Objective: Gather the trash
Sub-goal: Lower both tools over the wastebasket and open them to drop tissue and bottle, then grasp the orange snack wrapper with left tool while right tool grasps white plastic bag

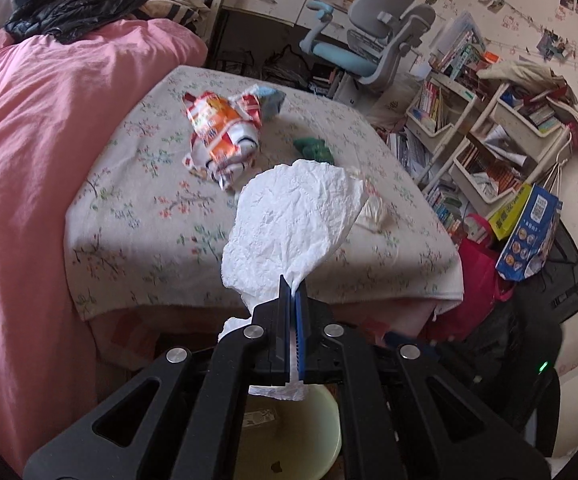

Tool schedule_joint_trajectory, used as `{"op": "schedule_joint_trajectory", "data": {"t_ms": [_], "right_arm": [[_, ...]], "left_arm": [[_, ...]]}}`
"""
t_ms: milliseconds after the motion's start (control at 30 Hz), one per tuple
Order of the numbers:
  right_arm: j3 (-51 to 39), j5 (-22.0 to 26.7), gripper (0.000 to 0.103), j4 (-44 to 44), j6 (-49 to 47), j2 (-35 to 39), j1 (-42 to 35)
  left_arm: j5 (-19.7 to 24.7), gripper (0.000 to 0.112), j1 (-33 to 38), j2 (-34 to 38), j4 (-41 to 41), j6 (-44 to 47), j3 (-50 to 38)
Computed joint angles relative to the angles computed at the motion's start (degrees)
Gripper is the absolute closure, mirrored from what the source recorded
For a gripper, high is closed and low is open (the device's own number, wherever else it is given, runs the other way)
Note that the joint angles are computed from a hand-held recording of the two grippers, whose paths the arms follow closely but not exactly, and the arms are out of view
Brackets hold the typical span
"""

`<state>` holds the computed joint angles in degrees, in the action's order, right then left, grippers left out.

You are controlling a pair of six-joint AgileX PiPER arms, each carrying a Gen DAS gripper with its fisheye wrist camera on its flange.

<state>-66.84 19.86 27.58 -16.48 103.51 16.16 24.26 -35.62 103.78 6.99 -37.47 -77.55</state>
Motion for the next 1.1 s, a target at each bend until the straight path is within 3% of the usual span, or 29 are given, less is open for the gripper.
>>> {"op": "schedule_joint_trajectory", "data": {"t_ms": [200, 433, 500, 533, 567, 733, 833, 967, 1100], "right_arm": [[5.4, -7.7, 0.03, 11.9, -9.9, -5.3, -2.3], [6.9, -8.8, 0.028, 16.2, -13.9, -7.0, -3.3], [6.8, -8.6, 0.028, 13.8, -11.4, -7.2, -3.1], [6.9, -8.6, 0.028, 13.7, -11.4, -7.3, -3.0], [7.0, -8.7, 0.027, 13.5, -11.4, -7.3, -3.0], [7.8, -10.0, 0.026, 13.0, -10.9, -7.3, -2.4], [7.7, -10.1, 0.026, 12.1, -10.2, -7.2, -2.4], [7.8, -10.4, 0.026, 11.1, -9.2, -7.1, -2.1], [8.0, -10.9, 0.025, 12.2, -10.1, -7.2, -2.3]], "left_arm": [[4.5, 0.109, -3.9, 3.3, -0.8, -1.4, 0.9], [12.4, 0.108, -4.6, 9.0, -12.9, 8.5, -1.4], [14.7, 0.096, -5.3, 10.3, -13.4, 9.2, -2.5], [15.7, 0.083, -5.8, 10.8, -12.6, 8.6, -3.0], [16.3, 0.071, -6.3, 10.9, -11.1, 7.3, -3.3], [14.4, 0.053, -7.6, 8.3, -3.7, 1.3, -1.9], [12.3, 0.051, -8.3, 6.3, 3.3, -4.6, -1.0], [9.2, 0.041, -10.1, 2.5, 18.4, -19.7, 2.3], [9.6, 0.037, -10.9, -0.4, 31.0, -33.5, 4.5]]}}
